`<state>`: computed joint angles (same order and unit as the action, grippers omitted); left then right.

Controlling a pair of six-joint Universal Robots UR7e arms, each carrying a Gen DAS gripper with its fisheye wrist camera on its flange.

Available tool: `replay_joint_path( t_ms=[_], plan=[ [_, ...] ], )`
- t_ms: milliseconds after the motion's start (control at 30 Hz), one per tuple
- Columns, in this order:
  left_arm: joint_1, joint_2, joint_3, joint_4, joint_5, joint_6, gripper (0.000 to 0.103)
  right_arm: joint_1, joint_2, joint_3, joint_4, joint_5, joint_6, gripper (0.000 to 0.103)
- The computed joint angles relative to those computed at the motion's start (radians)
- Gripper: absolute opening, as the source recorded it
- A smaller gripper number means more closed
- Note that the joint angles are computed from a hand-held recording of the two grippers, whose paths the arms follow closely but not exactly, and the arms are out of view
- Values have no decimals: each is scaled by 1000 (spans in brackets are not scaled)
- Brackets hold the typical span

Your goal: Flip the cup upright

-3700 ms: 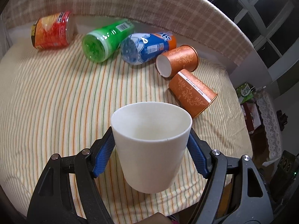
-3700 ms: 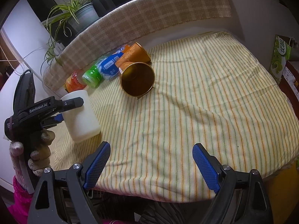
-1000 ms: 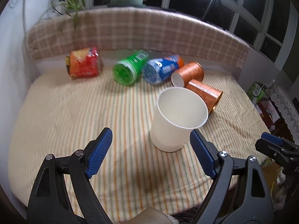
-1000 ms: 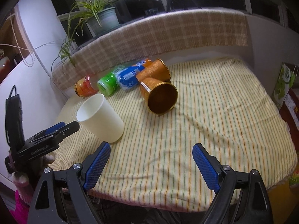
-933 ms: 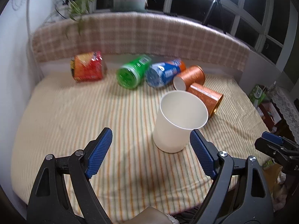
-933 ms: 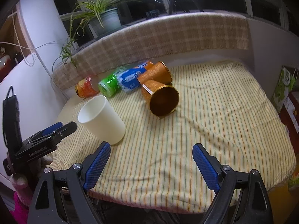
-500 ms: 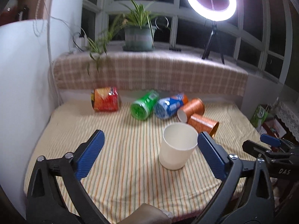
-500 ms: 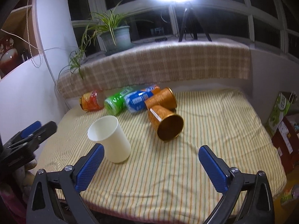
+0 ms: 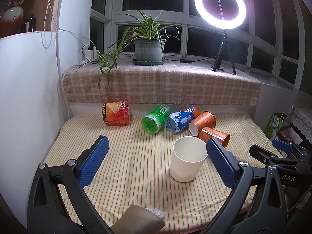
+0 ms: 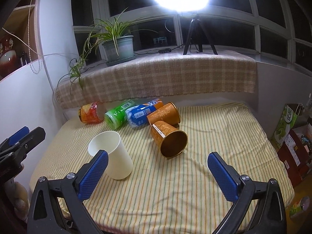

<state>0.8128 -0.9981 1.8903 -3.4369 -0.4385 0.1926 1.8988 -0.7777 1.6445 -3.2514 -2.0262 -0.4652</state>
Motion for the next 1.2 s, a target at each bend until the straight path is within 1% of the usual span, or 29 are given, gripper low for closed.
replay_joint_path(
  t_ms=[600, 1200],
  plan=[
    [-8, 4, -5, -29, 15, 37, 102, 3, 4, -5, -9, -10, -11, 103],
    [-9, -4, -3, -18, 19, 29, 102, 1, 5, -7, -1, -12, -2, 103]
  ],
)
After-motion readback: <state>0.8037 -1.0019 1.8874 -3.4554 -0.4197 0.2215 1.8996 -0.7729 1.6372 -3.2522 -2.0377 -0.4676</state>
